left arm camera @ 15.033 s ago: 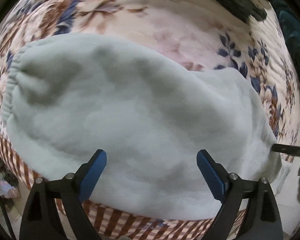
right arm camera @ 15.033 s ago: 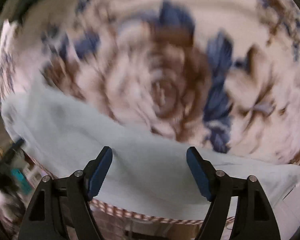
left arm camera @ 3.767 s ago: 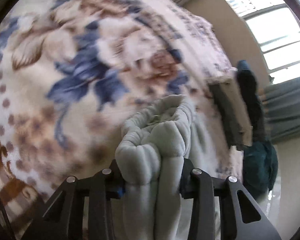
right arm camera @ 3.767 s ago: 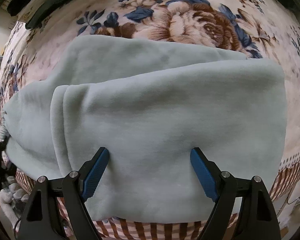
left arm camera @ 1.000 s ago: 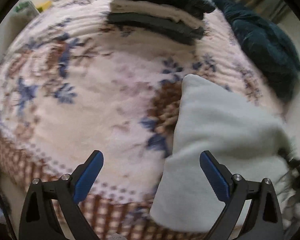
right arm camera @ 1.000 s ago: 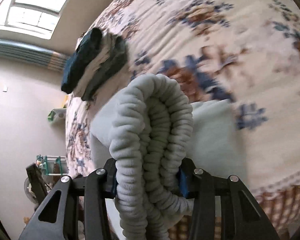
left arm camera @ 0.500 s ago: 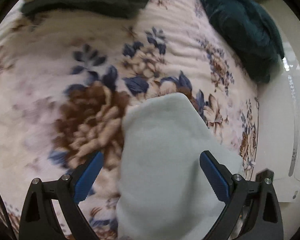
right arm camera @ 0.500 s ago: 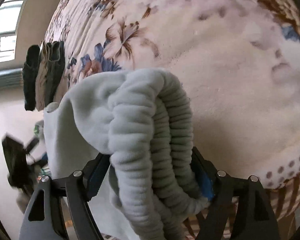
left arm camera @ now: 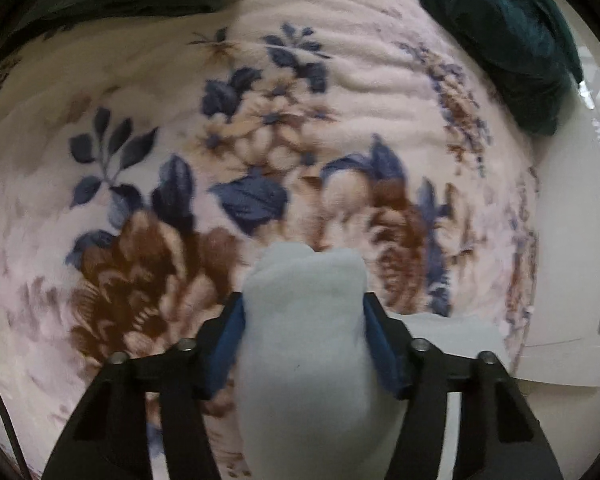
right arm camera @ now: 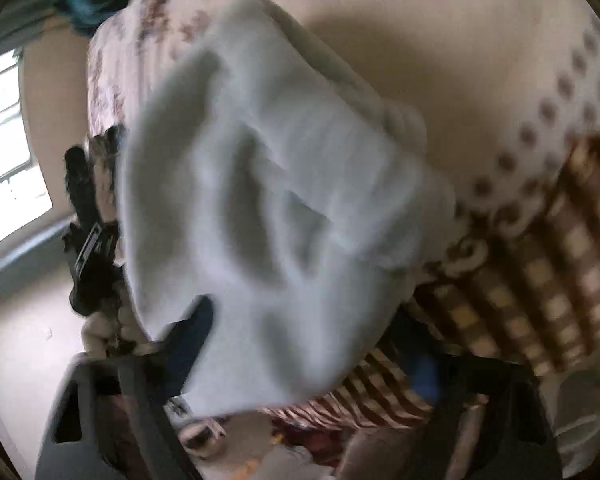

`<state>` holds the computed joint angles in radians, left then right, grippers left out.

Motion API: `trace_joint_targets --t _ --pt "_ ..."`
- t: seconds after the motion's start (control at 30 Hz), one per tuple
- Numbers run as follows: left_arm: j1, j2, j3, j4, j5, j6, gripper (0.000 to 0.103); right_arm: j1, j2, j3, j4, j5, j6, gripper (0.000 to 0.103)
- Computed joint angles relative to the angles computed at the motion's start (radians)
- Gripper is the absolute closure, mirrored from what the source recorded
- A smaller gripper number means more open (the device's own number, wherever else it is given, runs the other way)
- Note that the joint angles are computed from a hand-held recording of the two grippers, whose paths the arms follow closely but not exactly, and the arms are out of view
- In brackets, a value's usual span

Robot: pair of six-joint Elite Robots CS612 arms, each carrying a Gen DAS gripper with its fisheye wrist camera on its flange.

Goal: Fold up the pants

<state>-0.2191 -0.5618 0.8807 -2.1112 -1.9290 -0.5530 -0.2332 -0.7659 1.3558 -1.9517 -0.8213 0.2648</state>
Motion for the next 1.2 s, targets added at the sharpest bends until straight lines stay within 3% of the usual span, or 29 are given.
trace_joint_targets --t 0.07,0.17,0.27,0.4,0.53,0.63,0.73,0.8,0.83,0.9,1.07,1.2 --pt "0.007 0.011 -0.003 0.021 0.008 -0.017 0.05 0.007 0.001 0.001 -0.024 -0.065 0.005 0.064" --pt "0.015 0.02 0.004 0.021 -0.008 -0.023 0.05 -0.005 0.001 0.008 -0.044 -0.122 0.051 0.065" --pt "0.008 0.0 0.022 -0.007 0.003 -0.014 0.044 0.009 0.012 -0.058 0.064 -0.163 -0.068 0.061" --pt "0.006 -0.075 0.118 -0.106 -0.005 -0.081 0.04 0.029 0.001 -0.114 0.116 -0.234 -0.169 0.038" --pt "-0.011 -0.188 0.277 -0.212 -0.002 -0.084 0.033 0.039 -0.031 -0.104 0.073 -0.26 -0.176 0.038" --pt "-0.042 -0.253 0.389 -0.206 -0.001 -0.074 0.033 0.045 -0.028 -0.102 0.081 -0.266 -0.172 0.038" --pt "-0.067 -0.284 0.466 -0.207 0.025 -0.07 0.028 0.057 -0.001 -0.117 0.089 -0.302 -0.158 0.038" --pt "-0.071 -0.291 0.498 -0.198 0.046 -0.096 0.025 0.067 0.011 -0.122 0.1 -0.347 -0.159 0.038" --pt "-0.069 -0.292 0.514 -0.221 0.049 -0.115 0.014 0.071 0.015 -0.123 0.103 -0.37 -0.16 0.038" --pt "-0.063 -0.29 0.526 -0.242 0.063 -0.113 0.006 0.073 0.021 -0.118 0.105 -0.371 -0.165 0.037" --pt "-0.05 -0.282 0.49 -0.225 0.024 -0.088 0.007 0.086 0.022 -0.155 0.148 -0.394 -0.201 0.034" --pt "-0.043 -0.307 0.508 -0.296 -0.011 -0.125 0.008 0.089 -0.012 -0.16 0.074 -0.385 -0.232 0.034"
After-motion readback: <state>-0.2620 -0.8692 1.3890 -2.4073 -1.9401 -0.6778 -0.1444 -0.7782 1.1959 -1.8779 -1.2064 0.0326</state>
